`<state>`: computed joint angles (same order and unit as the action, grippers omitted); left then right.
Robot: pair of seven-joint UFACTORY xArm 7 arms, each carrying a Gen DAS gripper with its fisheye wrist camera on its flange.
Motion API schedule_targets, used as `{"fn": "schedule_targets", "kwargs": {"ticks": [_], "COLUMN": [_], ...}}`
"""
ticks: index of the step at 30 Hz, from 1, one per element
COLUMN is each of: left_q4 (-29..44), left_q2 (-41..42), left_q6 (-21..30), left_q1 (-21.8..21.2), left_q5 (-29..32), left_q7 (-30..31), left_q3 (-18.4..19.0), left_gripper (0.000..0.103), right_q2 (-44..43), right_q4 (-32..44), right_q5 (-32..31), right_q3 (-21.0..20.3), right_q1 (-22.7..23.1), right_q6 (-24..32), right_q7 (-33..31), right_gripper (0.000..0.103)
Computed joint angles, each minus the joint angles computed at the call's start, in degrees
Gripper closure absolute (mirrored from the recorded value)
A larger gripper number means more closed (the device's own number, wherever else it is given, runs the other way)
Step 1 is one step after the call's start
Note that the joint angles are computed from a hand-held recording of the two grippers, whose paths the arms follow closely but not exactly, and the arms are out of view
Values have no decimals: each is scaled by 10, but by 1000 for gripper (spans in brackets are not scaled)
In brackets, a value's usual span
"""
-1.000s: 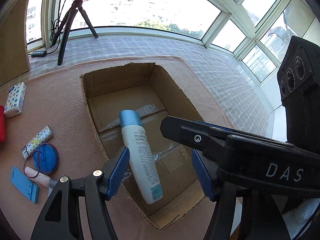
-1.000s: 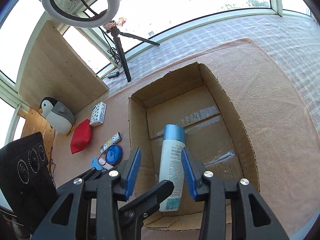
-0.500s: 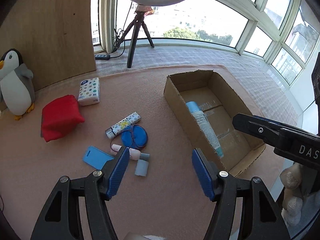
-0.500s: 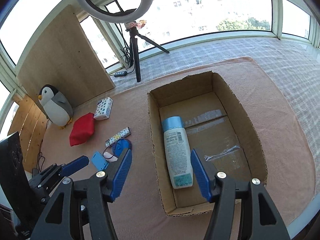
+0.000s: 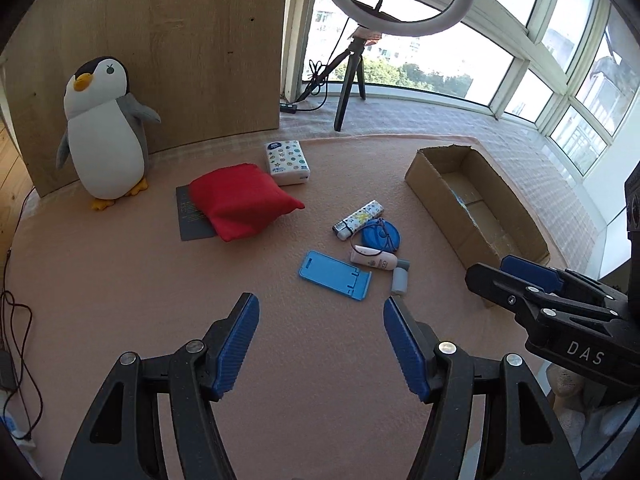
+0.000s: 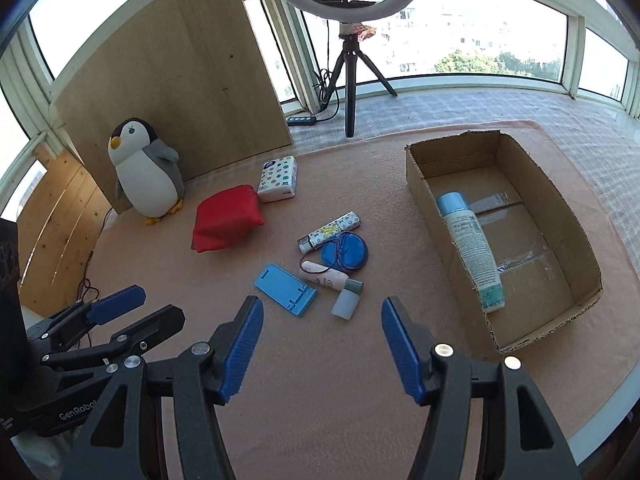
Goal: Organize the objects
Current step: 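Move the right tool toward the small white COGI bottle, then close the right tool on the small white COGI bottle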
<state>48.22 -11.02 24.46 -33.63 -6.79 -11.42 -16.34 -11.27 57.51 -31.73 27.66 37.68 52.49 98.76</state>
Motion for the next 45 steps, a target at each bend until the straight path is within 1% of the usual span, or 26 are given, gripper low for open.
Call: {"fn": "schedule_targets", "kwargs": {"ticks": [3,5,9,12,14,16,20,23,25,28,36,40,42,45], "left_q4": [-9,-8,-2,-1,3,4,5,6,5,5,4,-2,-5,-4], "left_q2": [-4,1,18,26,36,42,50,56,59,64,71,69,70,76], "left_q6": [-7,-12,-16,-19,-19,-19,-21,-22,-23,-28,-33,-36,-37,-35], "left_q1": [4,15,24,31,37,41,45,45,46,47,50,53,54,54], "left_q5": [1,24,47,62,77,91,109,114,114,117,115,120,115,108], "left_q7": [0,-24,-58,-84,-106,-122,-141,-148,-151,-156,-164,-165,-163,-158], "left_q3": [4,-4,-6,-4,-4,-3,0,3,4,6,12,13,14,15], "left_gripper": [35,35,35,35,35,36,38,41,41,42,46,47,47,47], "right_q2": [27,33,22,13,8,11,30,52,69,101,204,219,218,226], "right_q4": [14,10,-18,-30,-43,-46,-48,-47,-41,-18,83,99,98,117], "right_q5": [-4,-1,31,48,68,87,129,161,177,187,181,186,195,170], "right_q3": [-2,-13,-37,-45,-54,-59,-73,-86,-94,-106,-141,-151,-152,-160], "right_q1": [3,6,1,-10,-17,-26,-38,-48,-54,-63,-61,-56,-57,-49], "right_q6": [-7,-24,-79,-92,-120,-133,-171,-199,-210,-209,-157,-145,-149,-115], "right_q7": [-7,-18,-55,-86,-115,-143,-203,-236,-252,-278,-341,-359,-374,-372], "right_gripper": [45,45,45,47,54,60,72,78,79,79,79,79,79,79]}}
